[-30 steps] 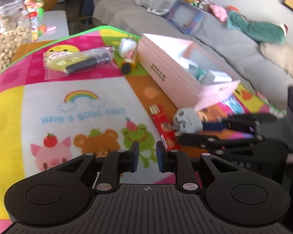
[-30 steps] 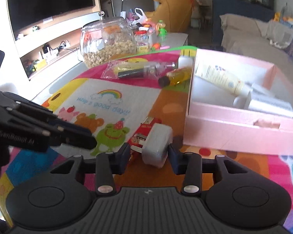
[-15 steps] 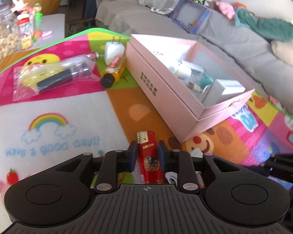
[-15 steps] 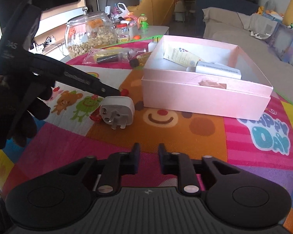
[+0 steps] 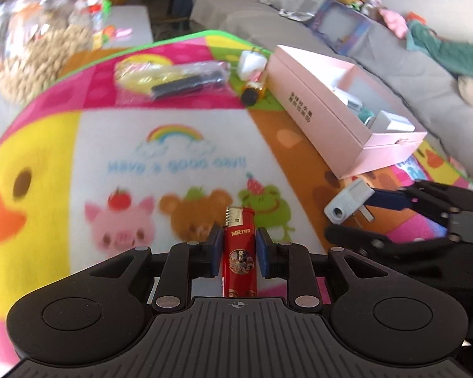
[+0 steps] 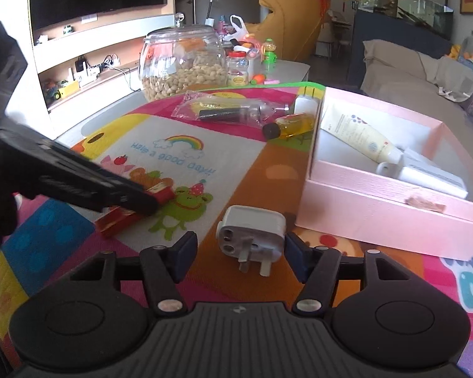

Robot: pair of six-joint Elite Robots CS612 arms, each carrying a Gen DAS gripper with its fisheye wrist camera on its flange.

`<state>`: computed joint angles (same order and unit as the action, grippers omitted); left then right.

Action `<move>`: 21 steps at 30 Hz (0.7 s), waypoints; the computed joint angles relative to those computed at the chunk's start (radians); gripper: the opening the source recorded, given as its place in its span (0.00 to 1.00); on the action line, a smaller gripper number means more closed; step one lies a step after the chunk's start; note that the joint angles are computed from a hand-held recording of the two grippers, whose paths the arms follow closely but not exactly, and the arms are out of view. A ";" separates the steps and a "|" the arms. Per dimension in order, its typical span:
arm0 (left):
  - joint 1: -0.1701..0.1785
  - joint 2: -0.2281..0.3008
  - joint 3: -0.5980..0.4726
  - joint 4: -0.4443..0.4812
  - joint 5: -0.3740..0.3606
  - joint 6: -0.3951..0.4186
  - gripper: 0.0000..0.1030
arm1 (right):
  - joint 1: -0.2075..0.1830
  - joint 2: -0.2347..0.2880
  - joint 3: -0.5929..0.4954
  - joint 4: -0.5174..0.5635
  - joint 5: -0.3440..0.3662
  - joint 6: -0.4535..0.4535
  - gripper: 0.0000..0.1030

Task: Organize rigid objects
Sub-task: 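Grasp the red lighter with the left tool while the right tool holds the plug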

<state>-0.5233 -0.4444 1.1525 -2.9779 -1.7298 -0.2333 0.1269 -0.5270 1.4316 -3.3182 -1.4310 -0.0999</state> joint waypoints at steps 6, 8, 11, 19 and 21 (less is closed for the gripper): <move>0.000 0.006 0.005 -0.038 -0.021 -0.031 0.27 | -0.010 -0.022 0.017 0.066 0.048 0.008 0.45; -0.002 0.008 0.009 -0.055 -0.021 -0.021 0.28 | -0.010 -0.035 0.036 0.072 0.047 -0.005 0.44; -0.010 0.000 0.021 -0.051 -0.006 0.038 0.28 | -0.009 -0.063 0.072 0.097 0.043 -0.029 0.44; -0.023 -0.035 0.083 -0.052 -0.004 0.134 0.28 | -0.014 -0.125 0.117 0.194 0.016 0.013 0.45; -0.022 -0.038 0.098 -0.071 -0.014 0.116 0.28 | -0.014 -0.128 0.121 0.174 0.008 0.037 0.45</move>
<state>-0.5451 -0.4826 1.2500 -3.0493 -1.7437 -0.1172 0.1133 -0.6547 1.5524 -3.1437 -1.4234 -0.0626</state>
